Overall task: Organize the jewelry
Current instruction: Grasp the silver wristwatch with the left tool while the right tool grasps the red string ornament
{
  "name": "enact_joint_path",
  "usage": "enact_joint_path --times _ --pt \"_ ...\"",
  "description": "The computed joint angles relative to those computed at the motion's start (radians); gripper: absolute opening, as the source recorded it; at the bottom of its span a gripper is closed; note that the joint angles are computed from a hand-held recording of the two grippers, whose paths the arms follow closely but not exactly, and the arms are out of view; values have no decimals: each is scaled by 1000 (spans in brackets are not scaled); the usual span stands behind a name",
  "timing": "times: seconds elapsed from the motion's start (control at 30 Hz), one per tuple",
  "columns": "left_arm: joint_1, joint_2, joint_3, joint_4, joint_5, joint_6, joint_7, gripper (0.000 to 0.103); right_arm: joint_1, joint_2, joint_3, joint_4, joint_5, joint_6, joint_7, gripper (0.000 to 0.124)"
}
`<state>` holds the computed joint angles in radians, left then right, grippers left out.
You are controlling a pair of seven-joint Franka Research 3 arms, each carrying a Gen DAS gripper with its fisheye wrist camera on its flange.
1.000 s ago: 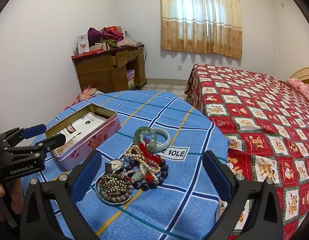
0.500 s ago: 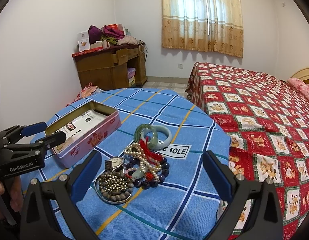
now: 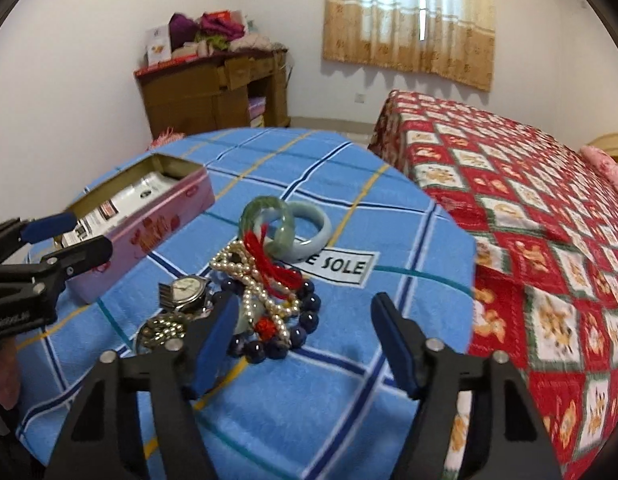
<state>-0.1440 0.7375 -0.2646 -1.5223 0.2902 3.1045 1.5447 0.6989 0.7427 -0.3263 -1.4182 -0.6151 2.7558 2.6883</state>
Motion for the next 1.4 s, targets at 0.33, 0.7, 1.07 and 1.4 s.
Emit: enact_joint_path --times 0.33,0.7,1.07,1.4 --pt "-20 64 -6 103 -12 -58 24 77 -113 137 113 226 210 -36 -275 51" --pt "21 59 -45 86 -50 -56 56 77 -48 103 20 129 279 95 -283 4" --pt "28 44 -68 53 -48 -48 94 77 110 14 -178 -76 242 220 -117 4" --pt "5 89 -96 114 -61 -125 178 76 103 17 -163 -85 278 229 -152 4"
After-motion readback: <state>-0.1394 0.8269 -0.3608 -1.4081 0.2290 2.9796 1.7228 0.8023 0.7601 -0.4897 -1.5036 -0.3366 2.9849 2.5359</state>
